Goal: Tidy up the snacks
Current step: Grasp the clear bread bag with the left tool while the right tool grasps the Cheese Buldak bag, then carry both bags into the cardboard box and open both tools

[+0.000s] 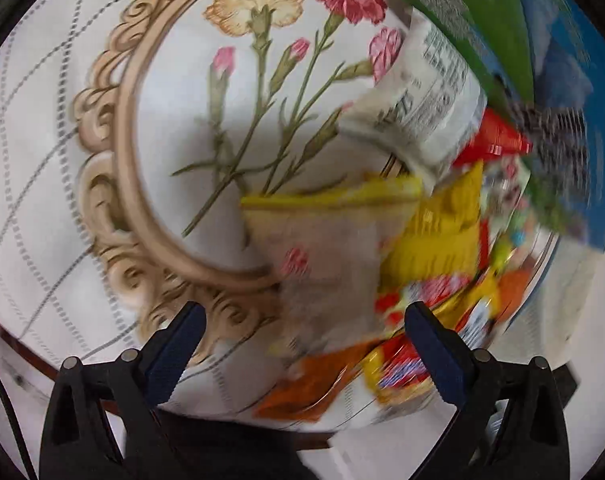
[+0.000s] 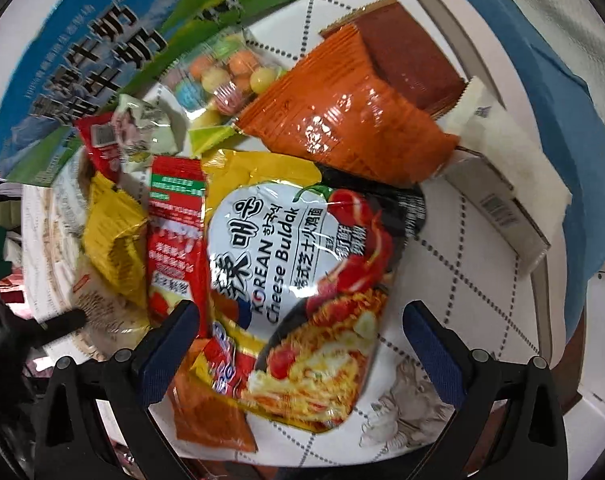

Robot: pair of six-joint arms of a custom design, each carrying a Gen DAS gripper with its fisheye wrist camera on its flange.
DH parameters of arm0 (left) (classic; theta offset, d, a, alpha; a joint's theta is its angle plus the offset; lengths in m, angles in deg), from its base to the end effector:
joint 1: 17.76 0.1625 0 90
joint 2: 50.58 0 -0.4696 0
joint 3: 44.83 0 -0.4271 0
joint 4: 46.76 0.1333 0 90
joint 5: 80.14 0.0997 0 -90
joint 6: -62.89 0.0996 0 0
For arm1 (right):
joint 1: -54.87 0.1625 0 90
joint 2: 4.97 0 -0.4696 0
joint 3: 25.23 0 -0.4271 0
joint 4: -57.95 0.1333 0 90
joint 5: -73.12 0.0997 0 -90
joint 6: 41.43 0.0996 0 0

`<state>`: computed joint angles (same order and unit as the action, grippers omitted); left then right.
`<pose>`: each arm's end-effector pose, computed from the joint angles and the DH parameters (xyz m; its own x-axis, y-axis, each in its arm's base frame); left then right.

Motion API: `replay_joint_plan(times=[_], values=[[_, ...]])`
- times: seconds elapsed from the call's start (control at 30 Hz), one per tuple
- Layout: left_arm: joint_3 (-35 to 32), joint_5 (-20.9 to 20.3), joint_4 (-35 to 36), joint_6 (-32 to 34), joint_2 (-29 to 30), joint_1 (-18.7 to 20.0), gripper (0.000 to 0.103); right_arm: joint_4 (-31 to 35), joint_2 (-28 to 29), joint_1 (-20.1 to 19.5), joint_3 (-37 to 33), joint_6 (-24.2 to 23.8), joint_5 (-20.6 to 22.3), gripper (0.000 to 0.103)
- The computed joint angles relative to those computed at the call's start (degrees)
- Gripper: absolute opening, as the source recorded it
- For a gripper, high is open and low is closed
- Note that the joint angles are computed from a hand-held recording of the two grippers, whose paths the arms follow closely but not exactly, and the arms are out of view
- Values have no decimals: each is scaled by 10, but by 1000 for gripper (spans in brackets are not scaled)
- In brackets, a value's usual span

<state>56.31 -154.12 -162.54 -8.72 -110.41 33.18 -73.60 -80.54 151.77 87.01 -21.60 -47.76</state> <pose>-0.2704 -0.5884 0.1676 -0.7969 -0.5008 -0.3380 -0.4725 0.8652 -0.1678 0.1496 -0.5522 0.2855 -0.8470 0.2793 0.4522 0.1782 0.9508 -0.2535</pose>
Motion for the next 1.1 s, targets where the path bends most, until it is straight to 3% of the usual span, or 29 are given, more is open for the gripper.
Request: replay_joint_plan(times=[0.03, 0.1, 0.17, 0.27, 0.37, 0.43, 0.57, 0.7, 0.83, 1.0, 1.1], values=[[-5, 9, 4, 5, 6, 0, 94, -7, 6, -1, 2, 0, -3, 98], [-24, 32, 33, 30, 24, -3, 67, -15, 18, -5, 2, 4, 0, 92], [-47, 56, 88, 72, 43, -11, 57, -32, 28, -8, 3, -6, 1, 86], [-60, 99, 154, 129, 54, -30, 57, -23, 41, -2, -2, -37, -16, 80], [-63, 144, 237, 173, 57, -53, 57, 28, 47, 11, -11, -56, -36, 79], [-51, 152, 259, 189, 51, -58, 57, 52, 53, 18, -9, -83, -55, 79], [-6, 108, 223, 169, 29, -40, 57, 28, 69, 29, 8, -118, -84, 84], [31, 111, 168, 148, 12, -31, 63, 11, 100, 30, 9, -79, -95, 90], [60, 119, 134, 146, -16, -14, 63, -4, 157, 20, -13, -69, -125, 90], [84, 120, 133, 144, -56, -31, 45, -56, 165, 28, 4, -71, -144, 87], [90, 125, 137, 136, -74, -45, 44, -93, 158, 39, 26, -76, -144, 87]])
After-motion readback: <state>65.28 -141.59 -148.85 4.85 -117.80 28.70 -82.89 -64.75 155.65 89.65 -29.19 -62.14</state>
